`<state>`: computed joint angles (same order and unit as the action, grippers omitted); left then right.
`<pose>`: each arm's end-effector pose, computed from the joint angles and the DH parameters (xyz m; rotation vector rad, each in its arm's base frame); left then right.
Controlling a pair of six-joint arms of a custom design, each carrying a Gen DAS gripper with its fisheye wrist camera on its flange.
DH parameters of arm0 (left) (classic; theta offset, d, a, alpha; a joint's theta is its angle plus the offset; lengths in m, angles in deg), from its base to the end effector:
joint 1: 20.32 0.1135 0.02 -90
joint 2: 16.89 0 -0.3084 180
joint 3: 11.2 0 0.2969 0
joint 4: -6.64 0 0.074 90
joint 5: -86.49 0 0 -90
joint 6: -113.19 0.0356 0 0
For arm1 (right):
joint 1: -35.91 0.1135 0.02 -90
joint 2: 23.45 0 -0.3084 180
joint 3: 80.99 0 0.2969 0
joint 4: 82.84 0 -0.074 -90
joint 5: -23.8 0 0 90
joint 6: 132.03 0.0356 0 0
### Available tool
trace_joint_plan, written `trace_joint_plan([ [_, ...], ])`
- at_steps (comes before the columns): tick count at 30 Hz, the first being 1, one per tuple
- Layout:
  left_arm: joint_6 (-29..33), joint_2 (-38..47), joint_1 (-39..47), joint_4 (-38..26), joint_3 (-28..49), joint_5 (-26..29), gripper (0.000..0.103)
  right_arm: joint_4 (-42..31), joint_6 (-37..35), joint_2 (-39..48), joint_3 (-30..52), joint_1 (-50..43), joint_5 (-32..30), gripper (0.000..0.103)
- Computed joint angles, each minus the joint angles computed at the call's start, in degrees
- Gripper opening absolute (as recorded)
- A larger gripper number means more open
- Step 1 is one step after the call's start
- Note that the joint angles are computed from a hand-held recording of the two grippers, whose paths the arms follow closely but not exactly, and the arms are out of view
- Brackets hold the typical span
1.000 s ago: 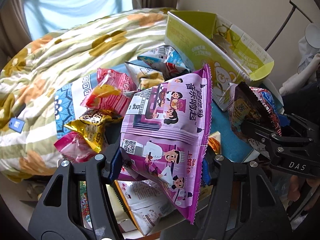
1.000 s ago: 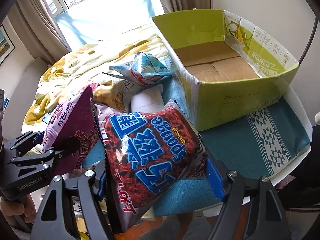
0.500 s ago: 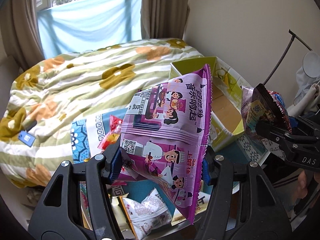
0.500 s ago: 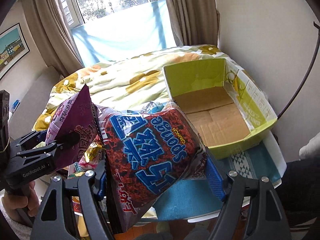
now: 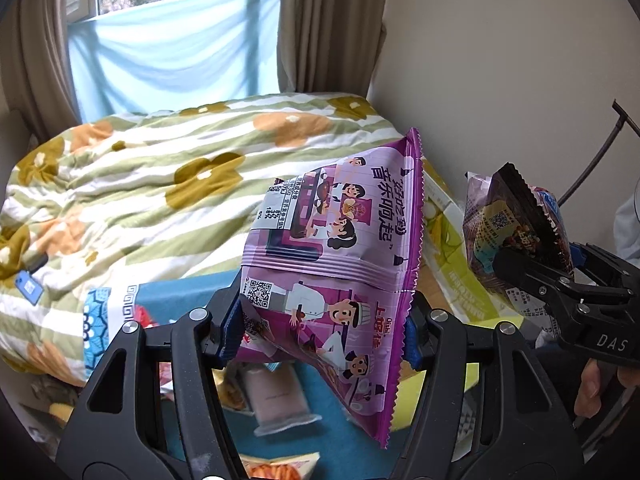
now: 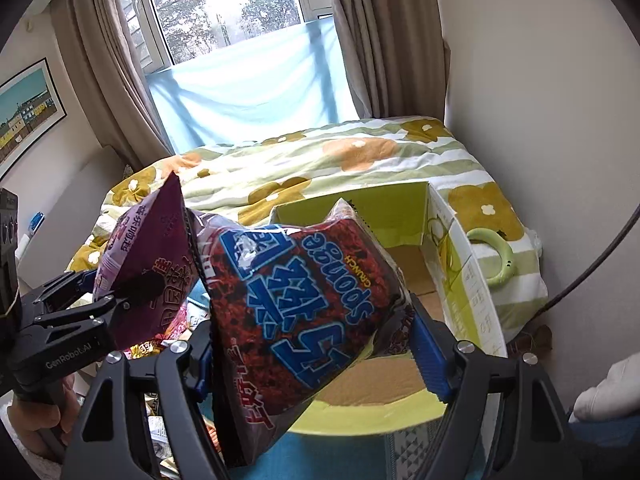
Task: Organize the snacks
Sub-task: 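Lift both bags and drop them into the yellow-green box, opening both tools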
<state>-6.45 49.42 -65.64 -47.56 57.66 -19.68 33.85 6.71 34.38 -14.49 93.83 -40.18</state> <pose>0.1897 -0.1778 0.3243 0.2130 2.4289 -0.2408 0.1251 0.1702 0.3329 -0.0159 2.4125 0.2832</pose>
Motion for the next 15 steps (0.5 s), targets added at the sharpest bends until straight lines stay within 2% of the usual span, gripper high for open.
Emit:
trace_joint_plan([
  [4,-2.1,12.3,1.3,4.8,4.8,2.0,0.058,4.5,-12.8,-1.9,-1.8,-14.6,-10.1,0.074],
  [7,-3.7,20.1,2.5,6.6,8.2,3.5,0.058,6.8,-20.2,-0.4,-2.1,-23.8,-17.0,0.074],
  [9,-4.0,24.5,2.9,6.9,10.3,2.7,0.061,8.3,-24.6,1.4,-2.2,-29.0,-21.8,0.075],
  [12,-4.3,28.3,3.1,7.2,12.1,2.5,0.077,9.9,-29.7,4.5,-2.5,-34.7,-27.4,0.075],
  [13,-4.4,28.9,3.3,7.4,12.1,2.4,0.089,10.3,-31.0,5.4,-2.5,-35.8,-28.6,0.075],
  [14,-4.3,29.5,3.7,7.8,12.2,2.3,0.094,10.6,-32.4,6.4,-2.5,-37.2,-29.9,0.075],
  [15,-4.4,29.6,3.7,8.3,11.8,2.2,0.094,10.9,-33.3,7.2,-2.5,-38.0,-30.6,0.075],
])
